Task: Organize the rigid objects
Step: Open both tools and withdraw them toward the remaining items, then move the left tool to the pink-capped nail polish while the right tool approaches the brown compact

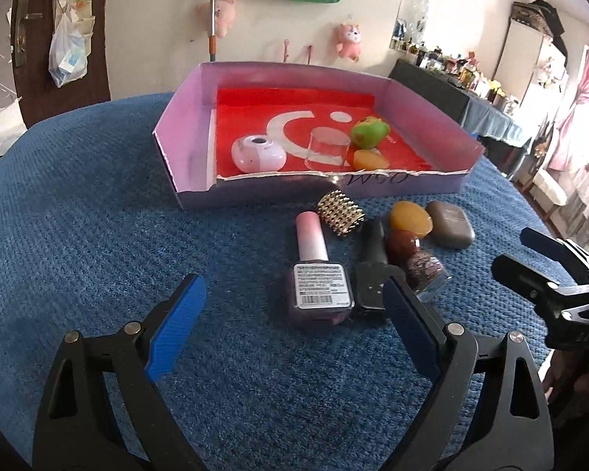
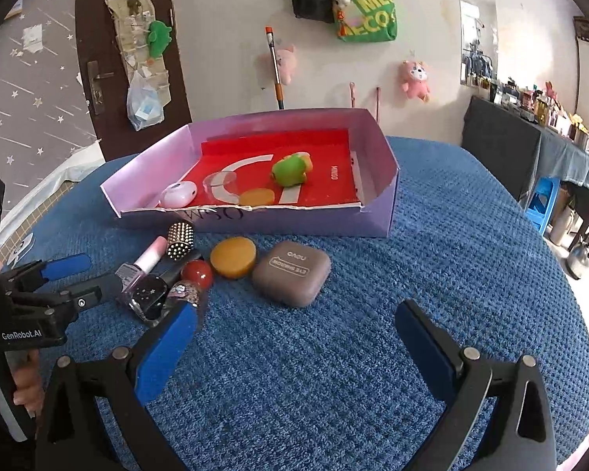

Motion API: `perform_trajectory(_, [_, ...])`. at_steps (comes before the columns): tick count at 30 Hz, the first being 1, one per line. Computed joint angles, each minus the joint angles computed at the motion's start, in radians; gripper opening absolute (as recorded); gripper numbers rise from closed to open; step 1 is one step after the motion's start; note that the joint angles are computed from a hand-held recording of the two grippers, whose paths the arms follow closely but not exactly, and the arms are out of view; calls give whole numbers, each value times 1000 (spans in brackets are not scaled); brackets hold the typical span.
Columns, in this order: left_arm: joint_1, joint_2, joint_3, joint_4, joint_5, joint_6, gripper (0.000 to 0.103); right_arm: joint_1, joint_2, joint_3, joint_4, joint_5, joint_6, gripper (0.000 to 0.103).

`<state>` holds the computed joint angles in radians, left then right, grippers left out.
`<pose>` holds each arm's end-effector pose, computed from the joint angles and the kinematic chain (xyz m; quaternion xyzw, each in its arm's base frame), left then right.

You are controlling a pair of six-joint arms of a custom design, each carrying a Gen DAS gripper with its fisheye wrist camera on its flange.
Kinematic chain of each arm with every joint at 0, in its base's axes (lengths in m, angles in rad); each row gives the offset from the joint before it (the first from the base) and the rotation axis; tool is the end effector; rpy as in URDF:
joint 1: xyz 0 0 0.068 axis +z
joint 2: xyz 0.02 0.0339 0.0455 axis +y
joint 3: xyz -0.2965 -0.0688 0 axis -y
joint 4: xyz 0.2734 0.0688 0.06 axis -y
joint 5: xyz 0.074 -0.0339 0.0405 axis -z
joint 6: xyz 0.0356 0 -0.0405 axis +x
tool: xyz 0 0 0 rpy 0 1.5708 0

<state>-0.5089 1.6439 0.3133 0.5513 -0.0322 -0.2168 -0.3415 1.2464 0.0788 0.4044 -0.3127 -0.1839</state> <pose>0.2127 -0.1174 0.0809 0.1281 0.9137 -0.1229 0.3656 0.1600 -0.0452 0.0920 0.0105 0.9104 0.0375 0.4120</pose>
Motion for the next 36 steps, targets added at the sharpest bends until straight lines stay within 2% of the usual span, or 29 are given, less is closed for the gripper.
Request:
perform_trajectory(7, [11,22,47,-69,-32,11,92,-20,108,41,29,-25,16,103])
perform_trajectory(19, [34,23,89,-148,-15,72,94,120,321,216,-5,190,102,103])
perform_trajectory(30, [59,18,96,-165,9,111,94,117,435,324,-85,200,129,103])
perform_trajectory(36, [56,8,84,-156,-9,132,94,113,446,338,-99,209,96,103])
